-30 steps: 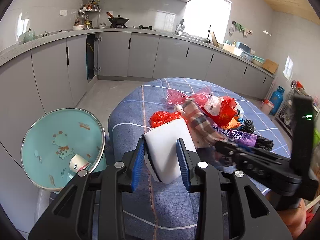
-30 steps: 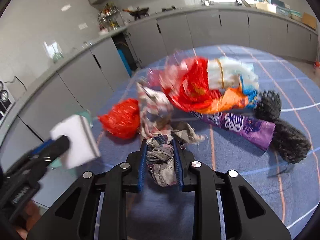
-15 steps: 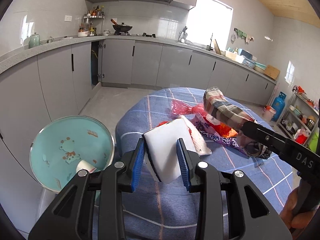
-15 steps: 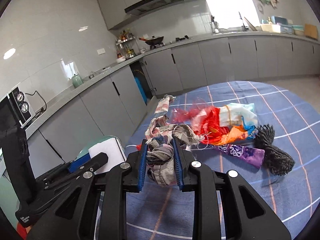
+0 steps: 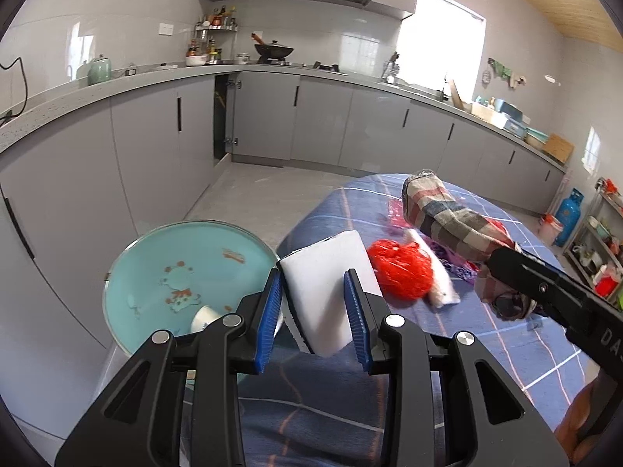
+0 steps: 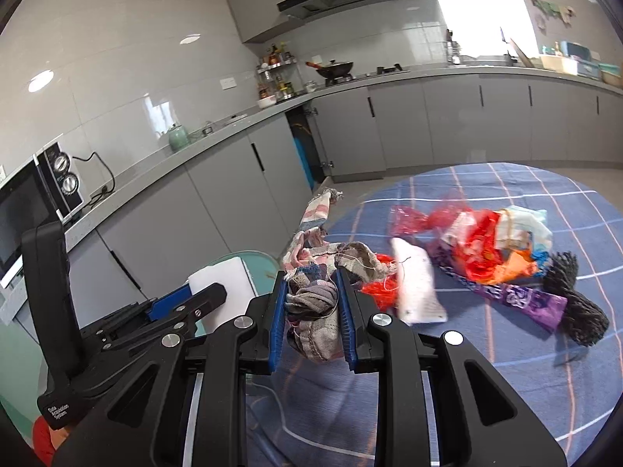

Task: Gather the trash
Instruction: 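Carry the sponge and rag over the teal bin and open both grippers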

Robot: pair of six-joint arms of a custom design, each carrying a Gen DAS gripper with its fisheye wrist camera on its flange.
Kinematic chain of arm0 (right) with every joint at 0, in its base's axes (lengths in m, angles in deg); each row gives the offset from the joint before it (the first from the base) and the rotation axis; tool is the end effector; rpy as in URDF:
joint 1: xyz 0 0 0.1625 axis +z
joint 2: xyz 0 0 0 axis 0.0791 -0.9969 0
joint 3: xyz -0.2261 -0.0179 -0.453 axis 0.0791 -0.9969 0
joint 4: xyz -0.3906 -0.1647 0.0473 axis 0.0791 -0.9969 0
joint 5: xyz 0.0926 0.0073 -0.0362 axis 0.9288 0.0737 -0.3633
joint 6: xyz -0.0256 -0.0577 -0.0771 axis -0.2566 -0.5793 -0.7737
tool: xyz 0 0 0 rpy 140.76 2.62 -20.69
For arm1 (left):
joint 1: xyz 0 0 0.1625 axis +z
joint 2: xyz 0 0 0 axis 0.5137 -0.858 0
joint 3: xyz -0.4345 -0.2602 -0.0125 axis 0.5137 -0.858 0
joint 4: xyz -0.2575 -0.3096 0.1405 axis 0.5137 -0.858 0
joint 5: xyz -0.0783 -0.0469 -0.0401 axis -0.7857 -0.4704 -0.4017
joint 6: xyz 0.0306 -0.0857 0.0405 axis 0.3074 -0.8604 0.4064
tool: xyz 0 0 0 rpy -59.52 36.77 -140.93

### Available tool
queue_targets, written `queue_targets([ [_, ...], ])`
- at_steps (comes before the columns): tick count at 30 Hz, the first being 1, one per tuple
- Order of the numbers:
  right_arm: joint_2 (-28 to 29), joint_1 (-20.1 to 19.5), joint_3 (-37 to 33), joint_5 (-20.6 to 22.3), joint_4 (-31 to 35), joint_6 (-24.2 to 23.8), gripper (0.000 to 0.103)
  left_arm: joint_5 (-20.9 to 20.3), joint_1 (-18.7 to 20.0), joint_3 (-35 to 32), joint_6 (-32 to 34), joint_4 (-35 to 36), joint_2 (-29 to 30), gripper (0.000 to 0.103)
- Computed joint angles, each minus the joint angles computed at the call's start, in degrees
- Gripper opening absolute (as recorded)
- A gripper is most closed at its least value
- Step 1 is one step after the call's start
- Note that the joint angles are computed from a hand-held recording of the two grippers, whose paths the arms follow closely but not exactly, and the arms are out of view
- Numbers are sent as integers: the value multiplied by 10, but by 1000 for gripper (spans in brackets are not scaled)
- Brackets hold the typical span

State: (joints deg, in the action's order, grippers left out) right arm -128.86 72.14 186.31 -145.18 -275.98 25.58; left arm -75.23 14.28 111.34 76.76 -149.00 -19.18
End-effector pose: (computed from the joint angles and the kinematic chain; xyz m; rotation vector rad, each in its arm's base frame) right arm -0.0076 -0.6179 0.3457 0.4394 -2.3935 1.2928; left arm -0.3755 -0.6603 -0.0762 0.7255 2.3973 -1.0324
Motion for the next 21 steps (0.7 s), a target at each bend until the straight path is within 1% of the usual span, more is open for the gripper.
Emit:
queue_targets([
  [7,11,19,-10,-5,12,-3,25,19,9,-1,6,-7,-15,33],
  [16,37,44,-27,-24,21,-17,25,36,29,-3,-5,-4,-34,33],
  [21,51,53,-39,-28,29,-24,25,55,39,-7,-21,4,-39,33],
])
